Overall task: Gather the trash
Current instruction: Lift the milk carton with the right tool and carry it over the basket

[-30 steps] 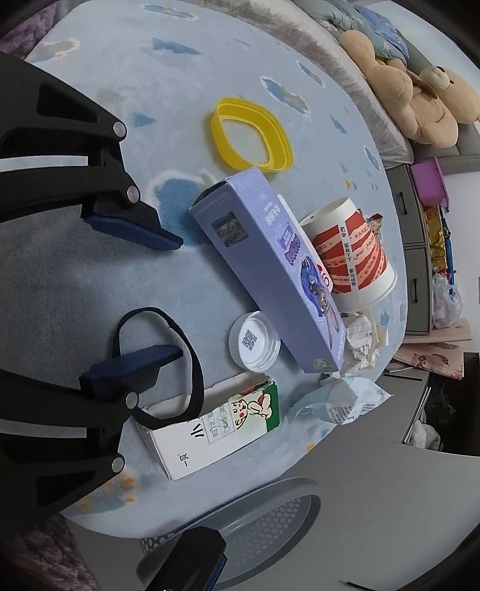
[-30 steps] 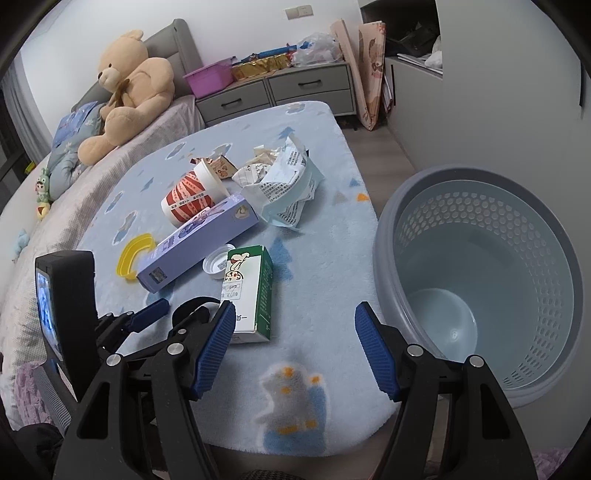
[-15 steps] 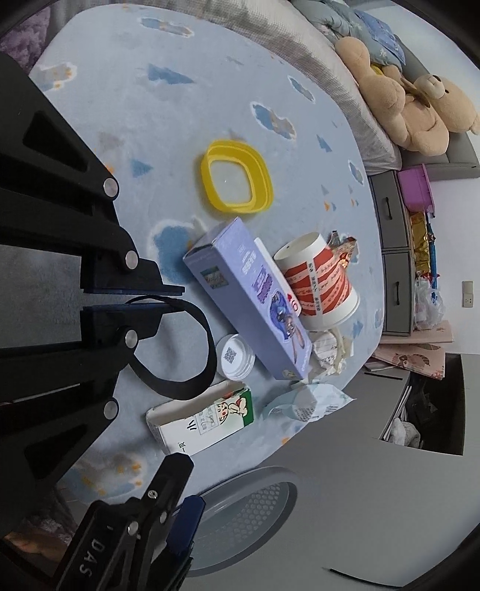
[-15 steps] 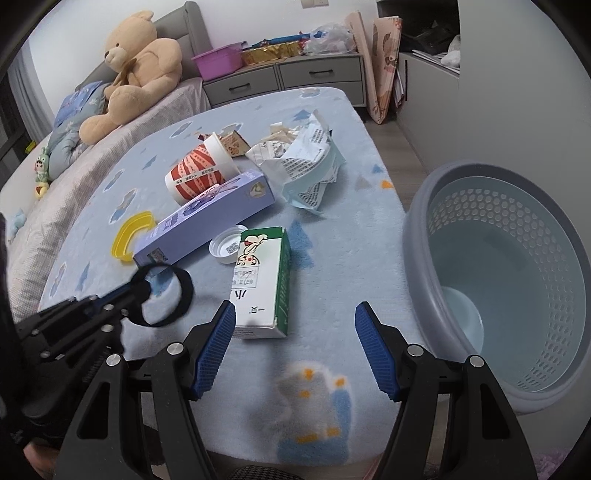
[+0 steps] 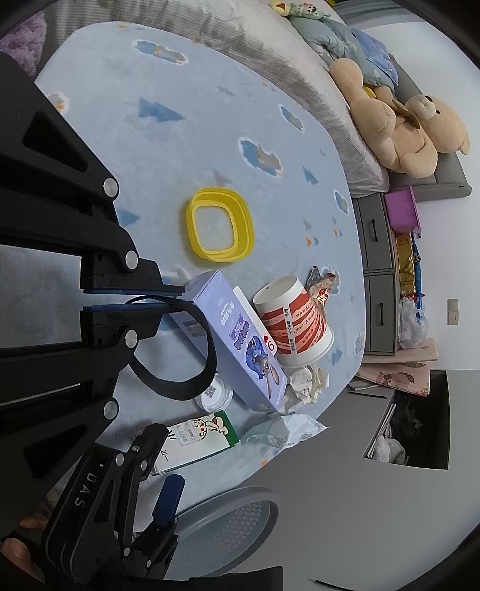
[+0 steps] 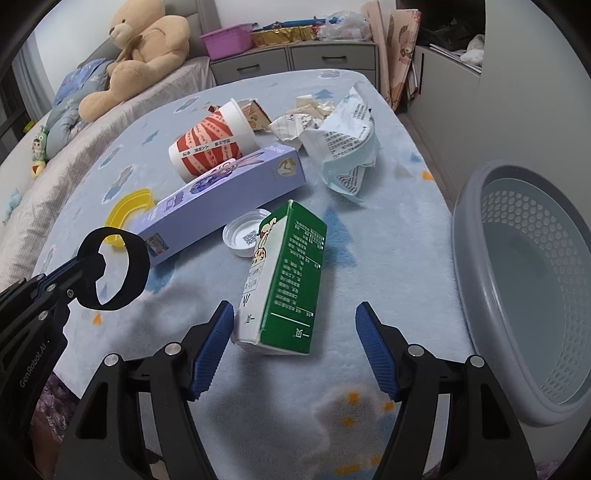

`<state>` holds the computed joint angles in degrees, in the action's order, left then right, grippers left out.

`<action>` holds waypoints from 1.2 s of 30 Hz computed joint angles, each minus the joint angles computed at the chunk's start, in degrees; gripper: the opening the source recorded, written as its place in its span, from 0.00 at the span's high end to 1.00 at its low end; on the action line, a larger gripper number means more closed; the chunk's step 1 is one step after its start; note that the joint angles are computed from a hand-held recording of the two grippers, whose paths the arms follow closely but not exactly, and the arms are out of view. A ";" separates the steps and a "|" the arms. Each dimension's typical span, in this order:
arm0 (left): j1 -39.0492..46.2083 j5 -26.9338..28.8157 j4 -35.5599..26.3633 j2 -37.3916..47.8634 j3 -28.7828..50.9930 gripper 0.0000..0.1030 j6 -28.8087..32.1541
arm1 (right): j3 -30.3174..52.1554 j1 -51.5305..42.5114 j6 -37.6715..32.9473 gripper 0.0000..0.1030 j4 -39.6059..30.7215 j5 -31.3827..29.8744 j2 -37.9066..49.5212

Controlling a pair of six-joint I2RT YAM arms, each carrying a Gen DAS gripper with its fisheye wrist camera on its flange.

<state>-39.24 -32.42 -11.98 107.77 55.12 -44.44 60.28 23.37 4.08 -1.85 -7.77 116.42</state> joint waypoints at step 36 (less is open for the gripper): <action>-4.75 0.79 -3.46 7.15 14.32 0.96 4.15 | -9.51 -11.53 -1.02 0.70 2.61 -7.83 -12.11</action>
<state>-44.00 -31.63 -15.45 114.92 69.44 -40.29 50.77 11.84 3.06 0.77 -15.60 104.31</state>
